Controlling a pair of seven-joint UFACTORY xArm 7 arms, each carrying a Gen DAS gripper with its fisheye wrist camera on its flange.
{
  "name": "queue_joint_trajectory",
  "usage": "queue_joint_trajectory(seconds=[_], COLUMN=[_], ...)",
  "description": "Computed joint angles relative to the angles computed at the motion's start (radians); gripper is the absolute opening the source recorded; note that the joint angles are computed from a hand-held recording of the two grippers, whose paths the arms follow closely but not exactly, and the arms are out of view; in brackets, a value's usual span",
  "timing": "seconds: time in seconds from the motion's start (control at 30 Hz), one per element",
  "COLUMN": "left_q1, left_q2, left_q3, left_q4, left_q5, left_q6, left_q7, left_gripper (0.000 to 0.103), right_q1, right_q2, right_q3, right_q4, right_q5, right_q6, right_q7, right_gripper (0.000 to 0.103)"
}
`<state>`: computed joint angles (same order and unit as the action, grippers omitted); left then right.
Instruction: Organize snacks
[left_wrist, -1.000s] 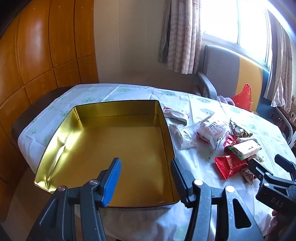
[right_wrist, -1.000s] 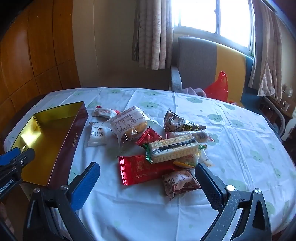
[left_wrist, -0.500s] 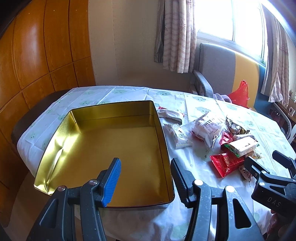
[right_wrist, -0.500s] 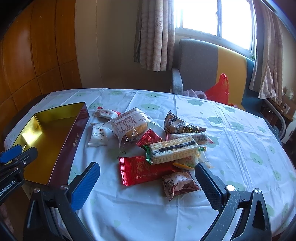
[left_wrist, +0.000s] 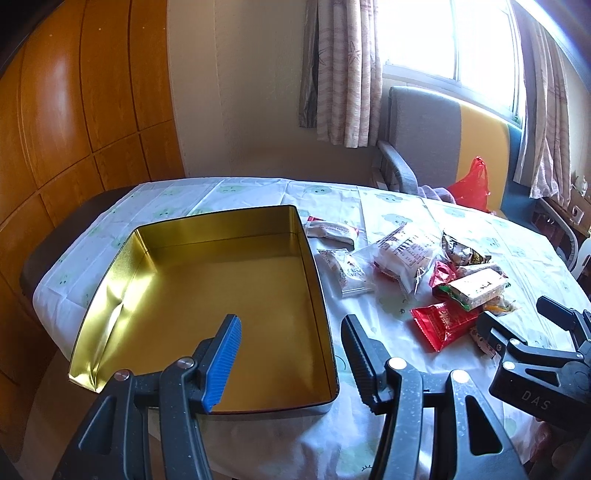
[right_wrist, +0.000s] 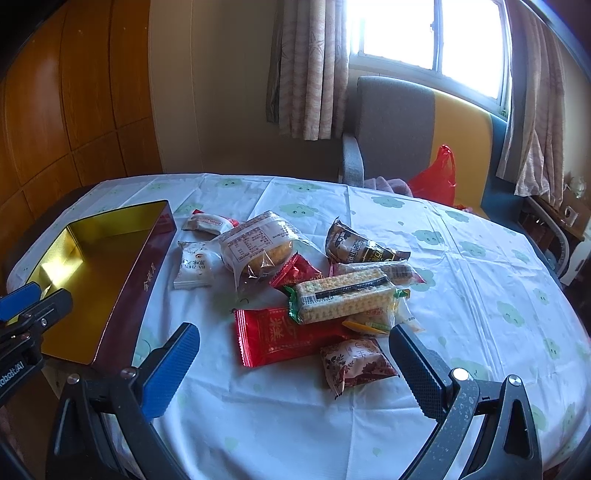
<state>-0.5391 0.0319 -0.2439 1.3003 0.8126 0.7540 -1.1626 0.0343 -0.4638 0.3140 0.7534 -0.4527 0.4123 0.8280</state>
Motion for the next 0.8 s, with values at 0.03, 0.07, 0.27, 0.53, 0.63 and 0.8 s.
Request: queue_joint_trajectory(seconds=[0.03, 0.07, 0.27, 0.53, 0.63, 0.8], left_q1=[0.0, -0.001, -0.009, -0.02, -0.023, -0.024], left_q2=[0.001, 0.001, 0.006, 0.008, 0.01, 0.007], left_q3=[0.0, 0.0, -0.003, -0.004, -0.004, -0.005], left_q4=[0.001, 0.002, 0.011, 0.021, 0.024, 0.024], left_q5=[0.0, 0.0, 0.013, 0.046, 0.049, 0.055], left_q6=[0.0, -0.001, 0.011, 0.041, 0.046, 0.048], left_q7=[0.002, 0.005, 0.015, 0.019, 0.022, 0.026], left_gripper=[0.058, 0.058, 0.062, 0.062, 0.062, 0.062], right_q1=[0.001, 0.0, 0.009, 0.018, 0.017, 0.023], right_q2=[-0.001, 0.0, -0.004, -0.005, -0.008, -0.016], right_q3=[-0.001, 0.0, -0.013, -0.027, -0.029, -0.041], right_q4=[-0.002, 0.0, -0.016, -0.028, -0.033, -0.047], right_q5=[0.0, -0.001, 0.016, 0.046, 0.05, 0.068], right_q6=[-0.001, 0.0, 0.001, 0.011, 0.01, 0.011], right_q7=[-0.001, 0.001, -0.007, -0.023, -0.027, -0.044], right_gripper=[0.103, 0.103, 0.103, 0.103, 0.103, 0.103])
